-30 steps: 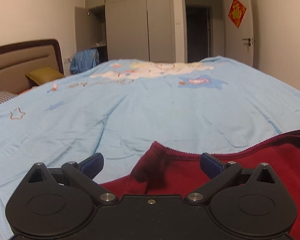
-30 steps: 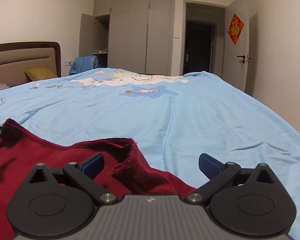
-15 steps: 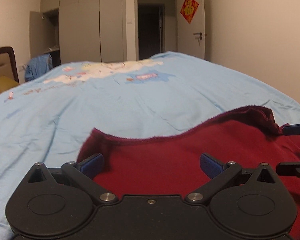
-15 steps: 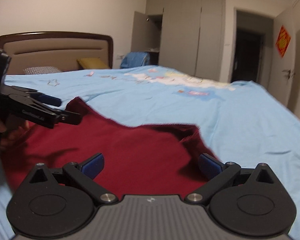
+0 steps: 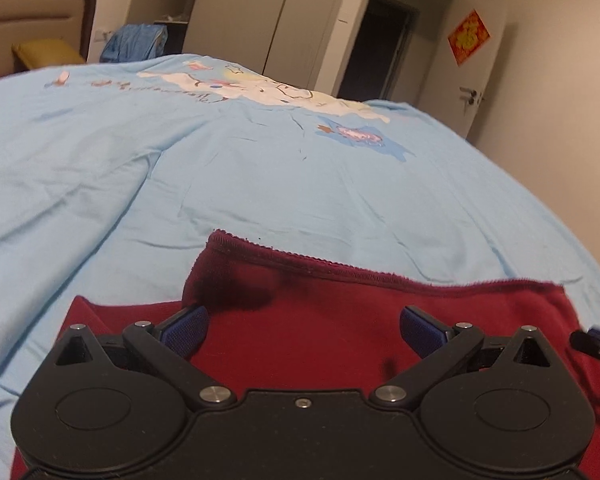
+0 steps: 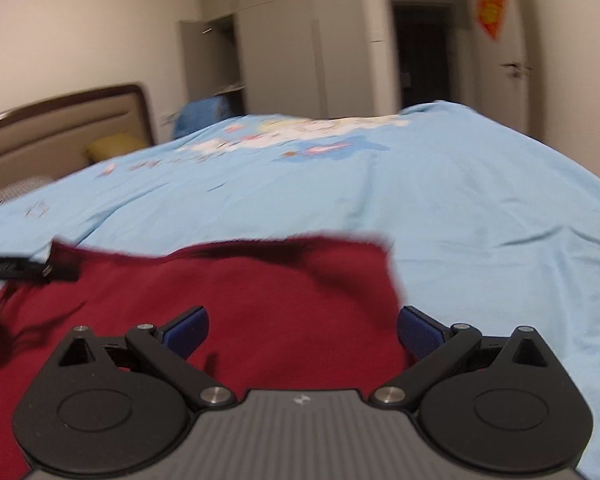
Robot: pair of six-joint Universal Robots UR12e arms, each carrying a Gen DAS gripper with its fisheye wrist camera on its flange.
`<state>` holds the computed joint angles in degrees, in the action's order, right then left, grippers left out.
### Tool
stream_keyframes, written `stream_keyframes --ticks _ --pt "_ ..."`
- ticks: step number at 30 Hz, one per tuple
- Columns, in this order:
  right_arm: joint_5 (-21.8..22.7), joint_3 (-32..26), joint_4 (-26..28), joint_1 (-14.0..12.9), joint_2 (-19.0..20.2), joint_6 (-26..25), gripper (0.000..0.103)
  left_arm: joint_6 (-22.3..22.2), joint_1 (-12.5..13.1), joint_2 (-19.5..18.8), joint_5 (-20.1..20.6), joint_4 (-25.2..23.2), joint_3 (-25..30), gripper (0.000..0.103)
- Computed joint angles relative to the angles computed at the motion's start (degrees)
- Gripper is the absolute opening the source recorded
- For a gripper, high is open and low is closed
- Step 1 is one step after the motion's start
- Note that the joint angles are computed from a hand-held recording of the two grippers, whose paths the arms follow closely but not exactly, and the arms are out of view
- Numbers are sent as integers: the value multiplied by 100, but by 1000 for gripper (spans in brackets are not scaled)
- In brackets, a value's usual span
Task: Fold small clothes
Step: 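Press and smooth the folded shirt edges with both open grippers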
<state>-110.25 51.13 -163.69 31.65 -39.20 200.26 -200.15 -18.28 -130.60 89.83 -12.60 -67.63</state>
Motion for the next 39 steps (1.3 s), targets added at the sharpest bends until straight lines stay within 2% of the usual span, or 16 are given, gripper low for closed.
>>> stream_keyframes --ticks 2,4,6,8,15,21,25,27,31,34,39 --pt "-287 40 174 -12 -12 477 103 -320 80 -10 -255 254 -103 102" --pt "-211 184 193 -59 -64 875 103 -573 150 -20 -502 471 -183 102" --pt "-171 271 137 -75 -80 970 103 -712 187 -35 -627 563 -206 102" --pt "-258 249 243 -58 -72 891 103 -670 178 -56 -609 571 -191 102" --pt "-445 80 437 -4 17 790 103 -257 70 -71 -270 408 -136 102" --pt "-512 -31 482 16 76 804 103 -270 42 -67 -175 358 -113 102" --pt "-444 -77 739 8 35 875 103 -161 -5 42 -34 -188 2 102" --pt "-483 -74 870 26 -35 974 103 -323 -20 138 31 -182 -66 102" --pt "-812 236 407 173 -257 834 103 -757 -75 431 243 140 -462 102" --pt "-1123 480 72 320 -400 519 103 -620 -158 661 554 244 -790 102" --pt "-1262 937 -122 535 -647 301 103 -450 -283 1062 1066 295 -1410 102"
